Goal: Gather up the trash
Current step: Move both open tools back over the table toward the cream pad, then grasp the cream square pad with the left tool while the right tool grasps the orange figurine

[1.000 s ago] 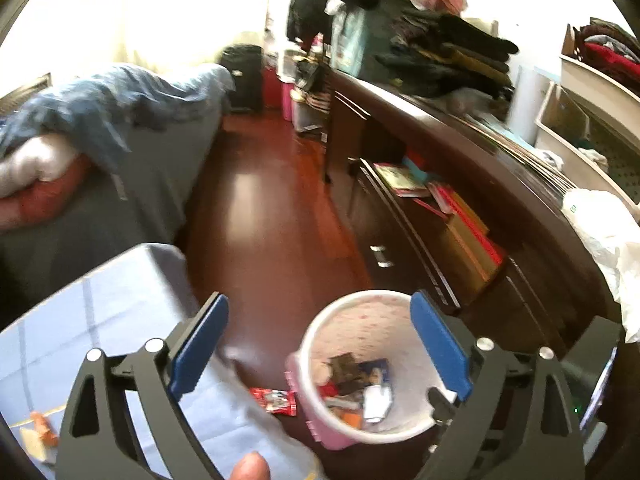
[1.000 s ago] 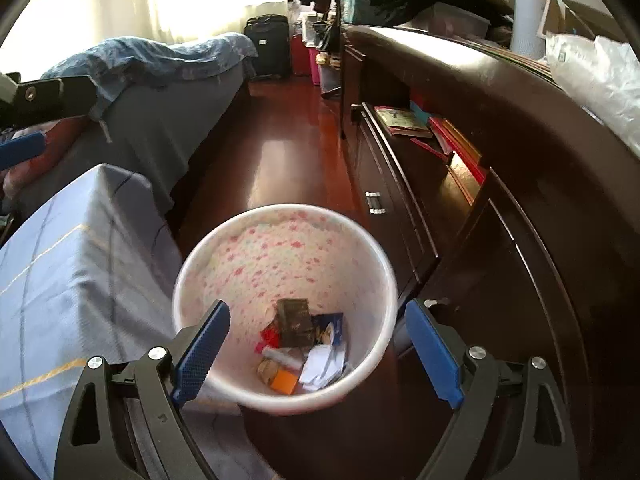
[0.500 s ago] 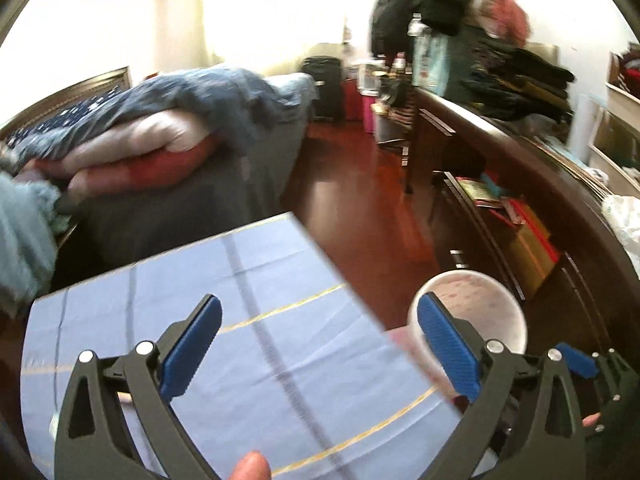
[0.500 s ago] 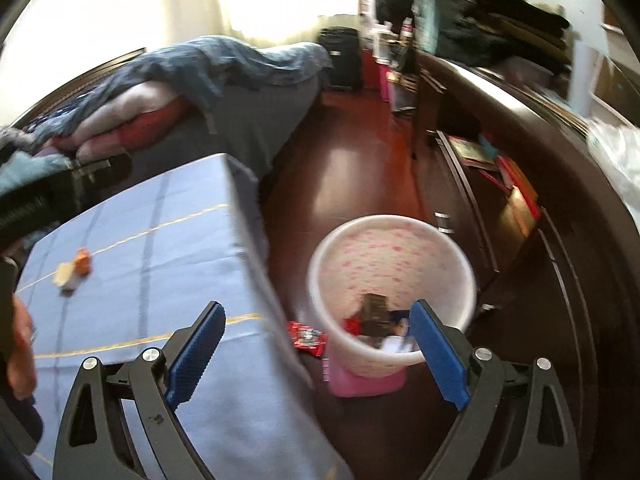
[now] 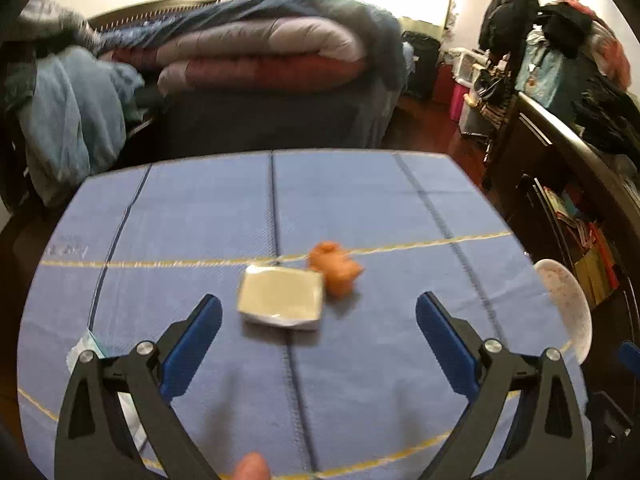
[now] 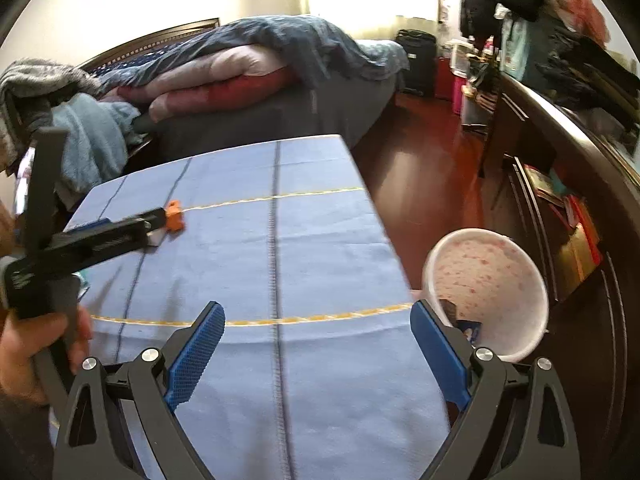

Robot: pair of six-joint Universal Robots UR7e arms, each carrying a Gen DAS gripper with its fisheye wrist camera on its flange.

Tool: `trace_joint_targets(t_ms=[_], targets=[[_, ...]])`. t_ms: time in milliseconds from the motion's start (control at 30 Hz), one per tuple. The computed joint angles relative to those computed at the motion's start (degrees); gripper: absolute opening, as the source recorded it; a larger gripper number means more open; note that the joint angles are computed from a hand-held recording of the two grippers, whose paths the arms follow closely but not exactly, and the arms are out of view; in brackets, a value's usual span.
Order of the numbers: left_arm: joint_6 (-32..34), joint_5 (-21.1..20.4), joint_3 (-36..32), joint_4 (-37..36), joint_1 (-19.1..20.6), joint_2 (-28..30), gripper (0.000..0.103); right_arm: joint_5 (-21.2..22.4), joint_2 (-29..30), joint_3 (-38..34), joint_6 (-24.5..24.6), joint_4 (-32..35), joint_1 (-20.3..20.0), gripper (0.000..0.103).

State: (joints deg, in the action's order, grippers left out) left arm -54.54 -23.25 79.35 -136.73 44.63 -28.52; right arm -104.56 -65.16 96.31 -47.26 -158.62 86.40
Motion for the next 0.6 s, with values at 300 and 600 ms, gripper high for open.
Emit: trace_joint_targets(t_ms=[300, 600], targets=[[3.56, -2.48, 2.04, -4.98, 3.29, -0.93, 0.077, -0.27, 1.18, 1.14, -0.13, -0.13, 2.06, 0.093], [8.52, -2.66, 1.66, -9.77, 4.24, -0.59, 0.053, -1.41, 4.44, 0.09, 0.54, 0.00, 3.47, 0.093]])
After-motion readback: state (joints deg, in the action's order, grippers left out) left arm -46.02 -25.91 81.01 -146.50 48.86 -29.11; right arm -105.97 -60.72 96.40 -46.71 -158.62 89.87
